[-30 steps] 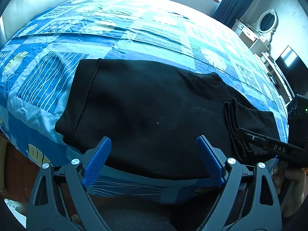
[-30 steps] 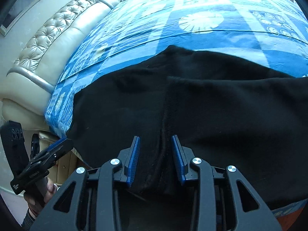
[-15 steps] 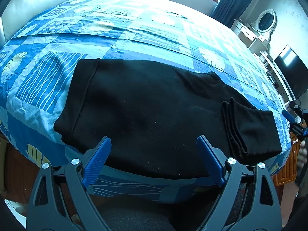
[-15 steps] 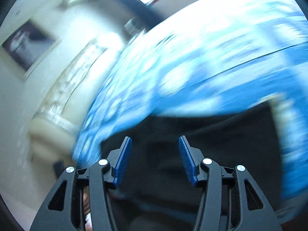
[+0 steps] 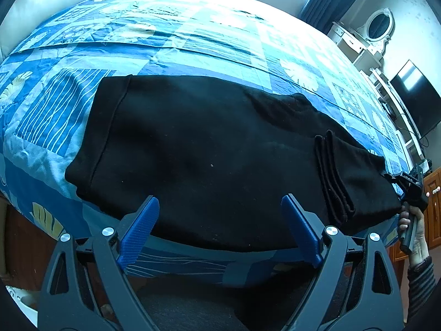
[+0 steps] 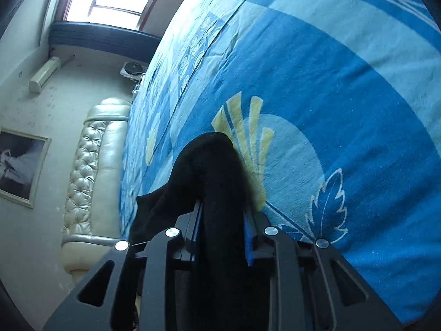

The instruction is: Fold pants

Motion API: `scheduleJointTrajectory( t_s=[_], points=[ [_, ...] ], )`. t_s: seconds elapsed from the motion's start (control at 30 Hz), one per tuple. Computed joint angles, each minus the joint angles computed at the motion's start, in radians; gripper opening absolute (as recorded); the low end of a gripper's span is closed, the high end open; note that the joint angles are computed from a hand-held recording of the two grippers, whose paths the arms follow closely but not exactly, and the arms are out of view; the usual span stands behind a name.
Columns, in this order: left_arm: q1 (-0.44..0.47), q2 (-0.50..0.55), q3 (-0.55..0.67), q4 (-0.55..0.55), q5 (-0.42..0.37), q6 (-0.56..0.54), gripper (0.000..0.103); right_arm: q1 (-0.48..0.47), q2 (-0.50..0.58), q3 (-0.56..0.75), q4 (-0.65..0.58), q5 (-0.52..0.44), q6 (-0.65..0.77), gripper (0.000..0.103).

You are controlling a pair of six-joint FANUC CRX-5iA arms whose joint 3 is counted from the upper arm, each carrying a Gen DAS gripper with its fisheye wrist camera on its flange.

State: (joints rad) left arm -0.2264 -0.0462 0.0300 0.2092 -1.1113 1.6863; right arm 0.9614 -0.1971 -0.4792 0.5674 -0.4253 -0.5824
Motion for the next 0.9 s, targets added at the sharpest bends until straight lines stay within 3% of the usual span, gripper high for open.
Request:
scheduleJointTrajectory(
  t_s=[0.2,0.4,0.53,0.7,0.73,0.8,0.9],
  points=[
    [0.003,-0.006,-0.005,0.002,0.002,-0.004,0.09,0.006,-0.097,-0.14,0.22,0.119,-0.256,0.034],
    [0.007,-0.006,-0.005,0.003,0.0,0.003,0.09,0.093,-0.16,-0.183,0.194,0.077,-0.258,0.042],
    [0.003,-0.008,-0.004,-0.007,-0.001,0.01,0.09,0.129,-0.143,-0.161,0.156,-0.018,-0.226,0.026],
    [-0.004,-0.012,-0.001,-0.025,0.001,0.01,0.09,0.139,-0.17,-0.156,0.111,-0.051,-0.179,0.029],
    [-0.003,-0.012,-0.001,-0.027,0.0,0.008,0.09,0.148,-0.163,-0.124,0.071,-0.089,-0.134,0.032],
    [0.001,-0.017,-0.003,-0.024,-0.002,0.001,0.09,0.179,-0.122,0.006,-0.025,-0.288,0.024,0.033],
    [0.015,-0.026,-0.009,-0.011,0.005,-0.007,0.09,0.232,-0.027,0.185,0.006,-0.598,0.108,0.034]
  ],
)
